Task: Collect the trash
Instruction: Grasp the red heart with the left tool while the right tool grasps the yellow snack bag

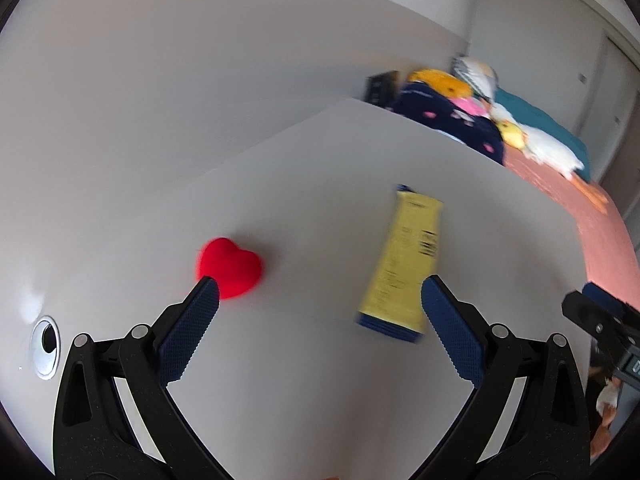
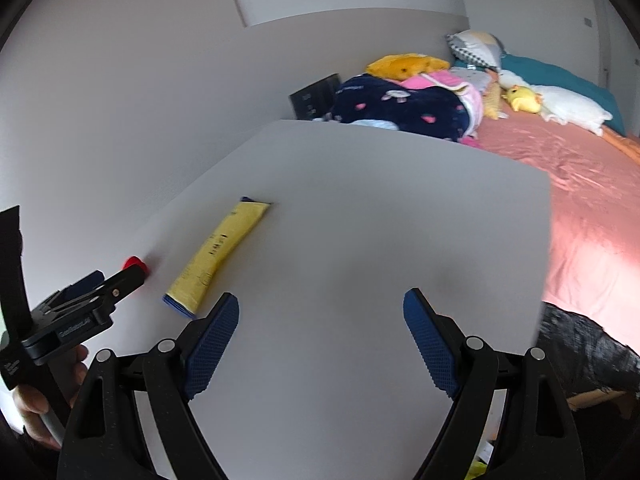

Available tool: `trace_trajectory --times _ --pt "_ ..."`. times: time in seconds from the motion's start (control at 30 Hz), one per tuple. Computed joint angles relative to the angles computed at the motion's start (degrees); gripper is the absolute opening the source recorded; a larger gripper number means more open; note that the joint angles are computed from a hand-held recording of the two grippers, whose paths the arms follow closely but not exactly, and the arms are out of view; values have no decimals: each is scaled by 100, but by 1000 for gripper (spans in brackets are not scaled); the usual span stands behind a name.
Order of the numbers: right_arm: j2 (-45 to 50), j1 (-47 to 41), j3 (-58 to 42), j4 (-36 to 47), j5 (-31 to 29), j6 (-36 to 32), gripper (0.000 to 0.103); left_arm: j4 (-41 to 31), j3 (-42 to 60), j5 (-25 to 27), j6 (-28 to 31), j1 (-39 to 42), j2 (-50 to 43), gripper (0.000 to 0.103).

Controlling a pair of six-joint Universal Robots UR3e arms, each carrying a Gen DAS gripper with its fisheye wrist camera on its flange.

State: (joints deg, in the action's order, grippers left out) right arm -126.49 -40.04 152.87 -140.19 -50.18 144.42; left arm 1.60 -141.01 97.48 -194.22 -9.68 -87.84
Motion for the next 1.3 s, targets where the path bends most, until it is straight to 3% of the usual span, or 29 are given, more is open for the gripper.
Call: trace_trajectory --times 0.17,0.37,0.63,0.73,1.03,1.23,1.3 --pt "1601 1076 -314 -1826 -462 1064 85 82 -216 -186 243 581 56 98" --pt "2723 1910 -782 -2737 -869 1778 85 310 -204 -114 506 863 -237 96" --pt "3650 2725 -1380 -3185 -1178 2418 85 18 -188 -528 709 1432 -397 59" --pt "3987 3048 -1646 -3259 -1330 2649 85 161 -262 -365 697 1392 -440 49" --pt "4979 3972 -2585 -3361 -2026 3235 85 295 -408 -463 641 1499 -378 48" --pt "5464 4483 -3143 -3421 -2800 3508 69 252 -447 -575 584 1667 -244 48" --pt "5642 4784 -3414 -3366 -3352 3523 63 232 -499 -653 604 1766 -162 48"
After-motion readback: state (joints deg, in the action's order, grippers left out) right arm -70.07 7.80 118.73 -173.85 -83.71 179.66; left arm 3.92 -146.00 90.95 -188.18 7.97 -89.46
